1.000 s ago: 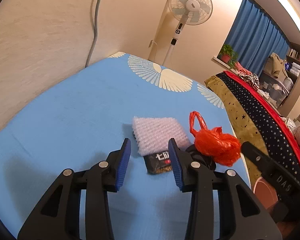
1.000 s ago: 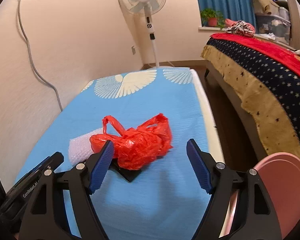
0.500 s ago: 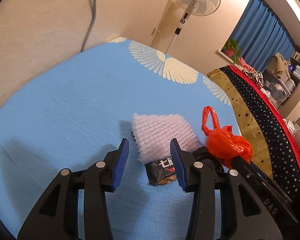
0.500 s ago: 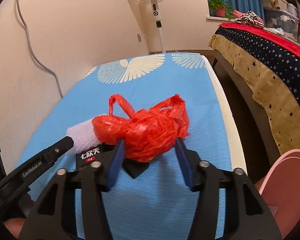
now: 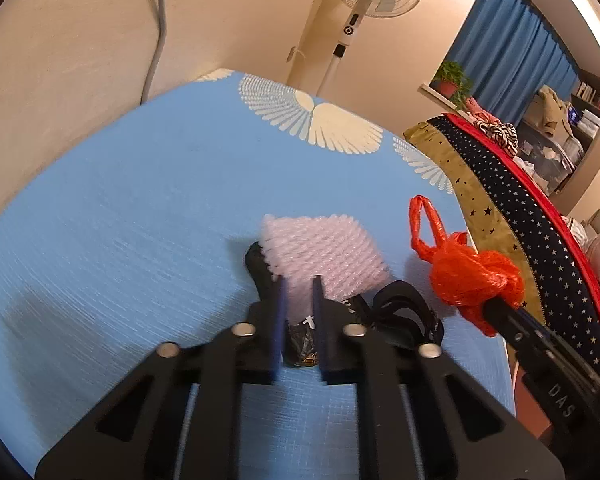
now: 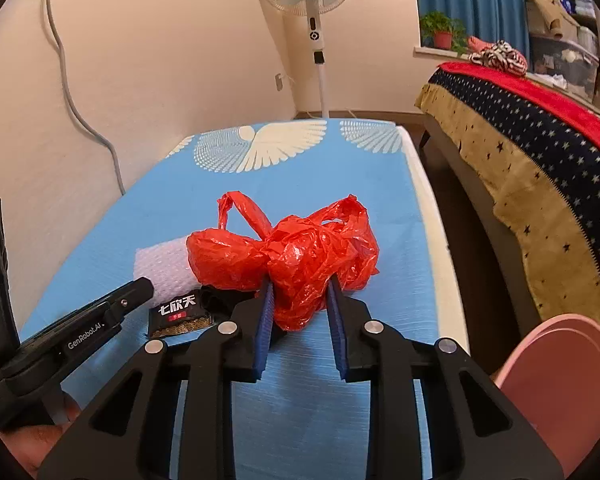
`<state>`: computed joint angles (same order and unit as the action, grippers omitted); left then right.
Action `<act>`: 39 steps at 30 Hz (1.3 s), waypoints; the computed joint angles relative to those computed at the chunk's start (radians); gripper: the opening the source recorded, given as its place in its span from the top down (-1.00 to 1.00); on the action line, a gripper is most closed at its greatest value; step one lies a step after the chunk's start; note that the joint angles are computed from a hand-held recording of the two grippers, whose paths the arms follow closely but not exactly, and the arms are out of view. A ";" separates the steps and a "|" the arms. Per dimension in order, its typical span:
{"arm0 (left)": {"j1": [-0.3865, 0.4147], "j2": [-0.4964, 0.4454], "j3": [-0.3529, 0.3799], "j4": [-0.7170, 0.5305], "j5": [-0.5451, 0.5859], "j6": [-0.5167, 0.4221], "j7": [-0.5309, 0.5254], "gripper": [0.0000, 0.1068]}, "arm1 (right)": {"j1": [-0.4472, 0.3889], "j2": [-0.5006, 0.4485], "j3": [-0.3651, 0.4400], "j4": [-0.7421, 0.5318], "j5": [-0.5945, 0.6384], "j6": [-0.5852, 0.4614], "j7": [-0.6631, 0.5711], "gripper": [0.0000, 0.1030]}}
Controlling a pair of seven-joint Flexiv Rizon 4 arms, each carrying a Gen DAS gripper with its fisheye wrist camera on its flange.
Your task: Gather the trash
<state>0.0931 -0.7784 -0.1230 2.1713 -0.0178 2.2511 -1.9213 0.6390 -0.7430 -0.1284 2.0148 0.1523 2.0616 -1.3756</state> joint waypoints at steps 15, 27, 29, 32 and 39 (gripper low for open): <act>-0.076 0.101 0.061 0.115 -0.026 0.116 0.061 0.90 | 0.020 0.125 0.008 0.157 0.087 0.083 -0.091 0.52; -0.175 0.195 0.088 0.240 -0.071 0.220 0.149 0.90 | -0.003 0.256 0.067 0.306 0.172 0.170 -0.183 0.52; -0.189 0.208 0.089 0.261 -0.078 0.237 0.160 0.90 | -0.013 0.283 0.080 0.332 0.183 0.185 -0.198 0.51; -0.210 0.228 0.089 0.295 -0.090 0.263 0.167 0.90 | -0.031 0.315 0.101 0.361 0.199 0.201 -0.214 0.51; -0.257 0.267 0.080 0.349 -0.112 0.319 0.169 0.90 | -0.075 0.367 0.151 0.439 0.226 0.261 -0.245 0.51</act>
<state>-0.1636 -0.5112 -0.0429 2.5206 -0.1296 2.5697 -1.7519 0.5643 -0.3763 0.0231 2.4537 0.3779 2.3223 -1.6210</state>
